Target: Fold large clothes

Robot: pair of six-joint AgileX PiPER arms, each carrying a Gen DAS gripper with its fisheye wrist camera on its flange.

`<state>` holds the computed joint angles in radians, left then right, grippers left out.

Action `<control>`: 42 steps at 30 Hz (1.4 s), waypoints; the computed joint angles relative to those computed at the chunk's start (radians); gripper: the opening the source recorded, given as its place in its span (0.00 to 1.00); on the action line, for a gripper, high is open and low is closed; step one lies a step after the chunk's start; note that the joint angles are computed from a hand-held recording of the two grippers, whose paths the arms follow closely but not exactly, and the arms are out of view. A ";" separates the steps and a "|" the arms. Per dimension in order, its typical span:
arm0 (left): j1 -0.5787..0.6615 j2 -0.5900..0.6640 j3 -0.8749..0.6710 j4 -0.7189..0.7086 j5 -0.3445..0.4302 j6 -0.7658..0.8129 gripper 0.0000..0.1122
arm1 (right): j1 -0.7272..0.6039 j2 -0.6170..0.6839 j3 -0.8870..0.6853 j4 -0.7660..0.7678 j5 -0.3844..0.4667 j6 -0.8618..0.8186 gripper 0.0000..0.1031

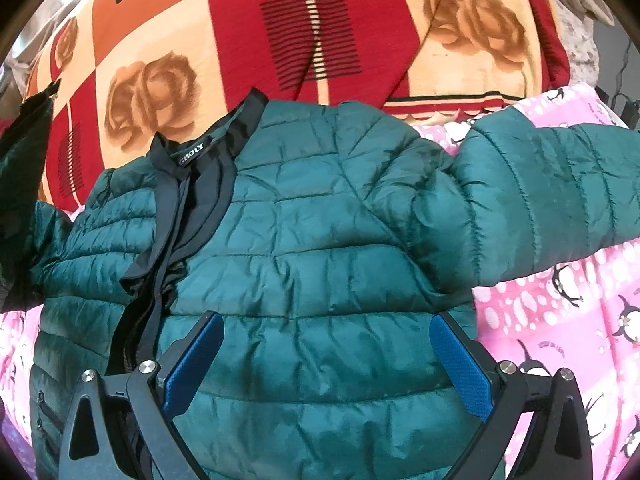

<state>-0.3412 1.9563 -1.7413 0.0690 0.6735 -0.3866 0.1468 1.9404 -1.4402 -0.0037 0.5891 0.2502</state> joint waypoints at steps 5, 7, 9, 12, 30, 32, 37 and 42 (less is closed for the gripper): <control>-0.039 0.061 -0.068 -0.025 0.031 0.011 0.09 | -0.022 -0.013 0.023 0.000 -0.015 -0.005 1.00; -0.050 0.084 -0.089 -0.038 0.040 0.015 0.09 | -0.031 -0.014 0.028 -0.005 -0.016 -0.002 1.00; -0.063 0.113 -0.116 -0.037 0.051 0.015 0.09 | -0.043 -0.014 0.032 0.004 -0.016 -0.010 1.00; -0.078 0.153 -0.150 -0.036 0.066 0.010 0.09 | -0.056 -0.009 0.036 0.014 -0.015 -0.017 1.00; 0.016 0.115 -0.025 -0.403 0.042 0.294 0.61 | -0.081 -0.048 0.060 0.141 0.002 -0.089 1.00; 0.033 0.049 0.033 -0.403 0.029 0.331 0.61 | -0.075 -0.060 0.056 0.191 0.000 -0.134 1.00; 0.096 -0.114 0.201 -0.278 -0.037 0.326 0.61 | -0.069 -0.031 -0.015 0.413 0.053 -0.321 1.00; 0.212 -0.212 0.343 -0.161 -0.112 0.260 0.61 | -0.025 0.067 -0.163 0.416 0.113 -0.293 1.00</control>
